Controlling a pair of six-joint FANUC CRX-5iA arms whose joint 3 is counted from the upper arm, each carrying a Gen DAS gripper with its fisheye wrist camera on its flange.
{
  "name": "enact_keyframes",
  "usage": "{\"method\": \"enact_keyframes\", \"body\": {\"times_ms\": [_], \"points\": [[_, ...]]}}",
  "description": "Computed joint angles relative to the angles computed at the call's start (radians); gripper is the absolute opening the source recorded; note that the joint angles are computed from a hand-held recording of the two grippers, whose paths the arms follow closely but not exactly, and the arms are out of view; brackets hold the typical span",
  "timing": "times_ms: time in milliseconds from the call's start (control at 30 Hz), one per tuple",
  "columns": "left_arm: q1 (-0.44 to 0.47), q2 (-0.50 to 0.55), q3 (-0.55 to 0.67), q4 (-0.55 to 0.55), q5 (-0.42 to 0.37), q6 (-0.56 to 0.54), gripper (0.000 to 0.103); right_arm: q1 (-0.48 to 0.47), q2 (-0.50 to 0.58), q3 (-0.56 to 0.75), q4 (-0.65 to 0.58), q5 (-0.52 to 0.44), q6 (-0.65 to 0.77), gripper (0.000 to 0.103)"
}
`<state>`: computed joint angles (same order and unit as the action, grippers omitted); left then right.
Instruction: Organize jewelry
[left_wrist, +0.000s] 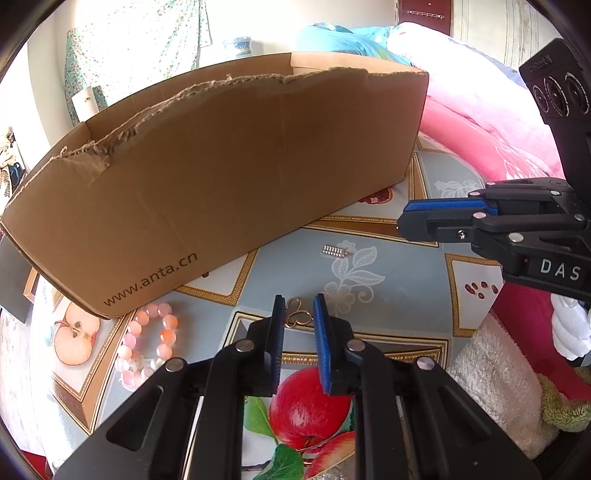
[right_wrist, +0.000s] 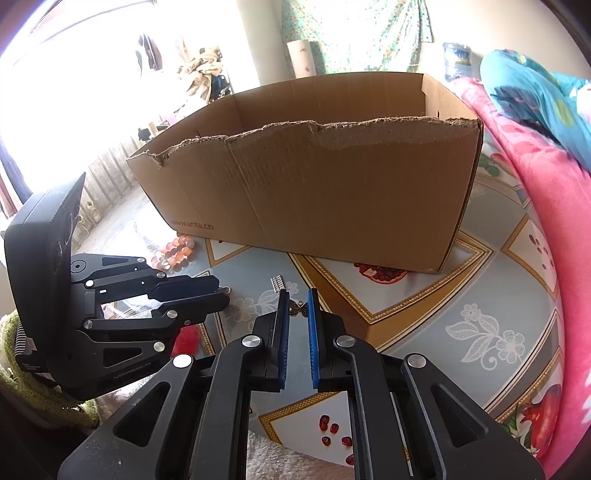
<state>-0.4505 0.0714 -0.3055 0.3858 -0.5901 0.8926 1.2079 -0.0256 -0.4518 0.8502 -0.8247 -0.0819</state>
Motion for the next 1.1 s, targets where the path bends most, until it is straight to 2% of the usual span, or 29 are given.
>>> {"method": "enact_keyframes", "body": {"times_ms": [133,333,367,400,467,567,733,833,1100], "points": [[0.008,-0.011,-0.01,0.006,-0.002,-0.002,0.009,0.004,-0.005,-0.003,0.004,-0.004,-0.005,0.008],[0.027,-0.026,-0.021,0.03,-0.015,-0.012,0.009,0.006,-0.01,-0.005,0.004,-0.004,-0.006,0.008],[0.031,-0.023,-0.018,0.04,-0.027,-0.021,0.012,0.006,-0.011,-0.006,0.005,-0.003,-0.007,0.008],[0.032,-0.02,-0.012,0.033,-0.037,-0.015,0.02,0.006,-0.011,-0.006,0.005,-0.001,-0.008,0.008],[0.03,-0.014,-0.002,0.018,-0.04,0.002,0.03,0.005,-0.009,-0.005,0.004,0.001,-0.006,0.008],[0.03,-0.001,0.011,0.01,-0.051,0.009,0.031,0.003,-0.01,-0.005,0.004,0.006,-0.008,0.008],[0.027,0.007,0.01,0.023,-0.031,-0.043,0.03,0.0,-0.012,-0.008,0.0,0.011,-0.009,0.008],[0.024,0.015,0.02,0.029,-0.042,-0.067,0.019,-0.002,-0.012,-0.009,0.002,0.014,-0.012,0.008],[0.011,0.028,0.036,0.016,-0.04,-0.05,0.019,-0.009,-0.009,-0.009,0.002,0.025,-0.008,0.008]]}}
